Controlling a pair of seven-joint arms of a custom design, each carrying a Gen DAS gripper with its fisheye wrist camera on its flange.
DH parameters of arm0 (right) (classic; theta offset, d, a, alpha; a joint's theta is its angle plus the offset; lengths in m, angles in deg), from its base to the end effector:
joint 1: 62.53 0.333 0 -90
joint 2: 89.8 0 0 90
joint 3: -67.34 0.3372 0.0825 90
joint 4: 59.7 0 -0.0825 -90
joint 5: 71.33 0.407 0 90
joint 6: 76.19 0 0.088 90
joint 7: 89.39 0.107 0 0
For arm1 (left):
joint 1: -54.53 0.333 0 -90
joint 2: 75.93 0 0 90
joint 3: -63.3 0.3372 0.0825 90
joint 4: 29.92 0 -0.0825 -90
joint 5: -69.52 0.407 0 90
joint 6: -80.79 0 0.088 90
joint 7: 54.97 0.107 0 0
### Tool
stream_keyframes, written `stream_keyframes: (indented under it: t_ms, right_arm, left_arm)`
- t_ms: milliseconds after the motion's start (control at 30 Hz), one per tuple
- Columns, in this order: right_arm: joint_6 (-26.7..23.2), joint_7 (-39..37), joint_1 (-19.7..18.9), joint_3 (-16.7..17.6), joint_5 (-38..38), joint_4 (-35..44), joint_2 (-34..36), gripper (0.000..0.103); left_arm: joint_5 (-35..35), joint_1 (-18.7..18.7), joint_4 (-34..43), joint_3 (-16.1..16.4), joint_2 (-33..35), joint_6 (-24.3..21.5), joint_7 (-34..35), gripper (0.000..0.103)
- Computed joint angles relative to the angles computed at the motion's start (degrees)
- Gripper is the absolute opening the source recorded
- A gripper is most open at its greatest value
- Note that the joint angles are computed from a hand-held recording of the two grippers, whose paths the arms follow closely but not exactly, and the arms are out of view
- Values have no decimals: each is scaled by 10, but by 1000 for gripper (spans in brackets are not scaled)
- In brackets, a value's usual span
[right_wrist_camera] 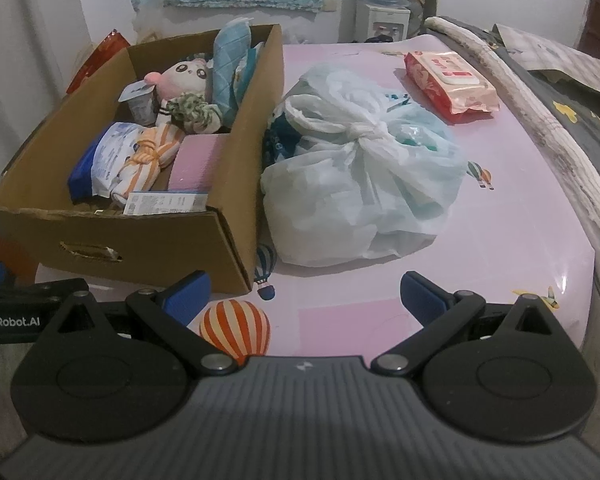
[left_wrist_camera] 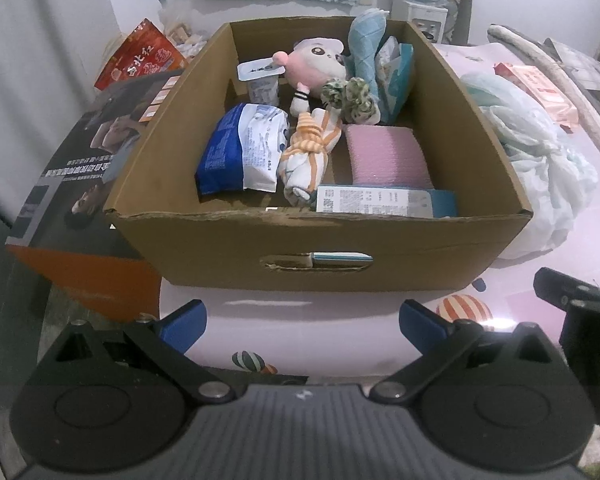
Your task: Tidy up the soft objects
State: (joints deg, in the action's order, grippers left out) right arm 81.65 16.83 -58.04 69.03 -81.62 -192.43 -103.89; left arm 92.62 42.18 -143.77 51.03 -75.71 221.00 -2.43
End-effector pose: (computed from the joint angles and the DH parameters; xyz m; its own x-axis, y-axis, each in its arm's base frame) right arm 0.5262 0.0653 0.5295 -0.0257 -0.9996 -0.0152 -0.7688 0.0295 -0.6388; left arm 0.5595 -0.2558 0.5220 -0.0136 -0.9987 -0.0498 -0.8517 0.0377 -0.5227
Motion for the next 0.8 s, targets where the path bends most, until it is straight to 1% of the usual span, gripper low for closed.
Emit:
stream_keyframes:
  t_ms: [800]
  right_arm:
    - [-19, -12, 18, 3, -4, 48, 35, 102]
  left_arm:
    - [-6, 15, 4, 10, 4, 4, -10, 103]
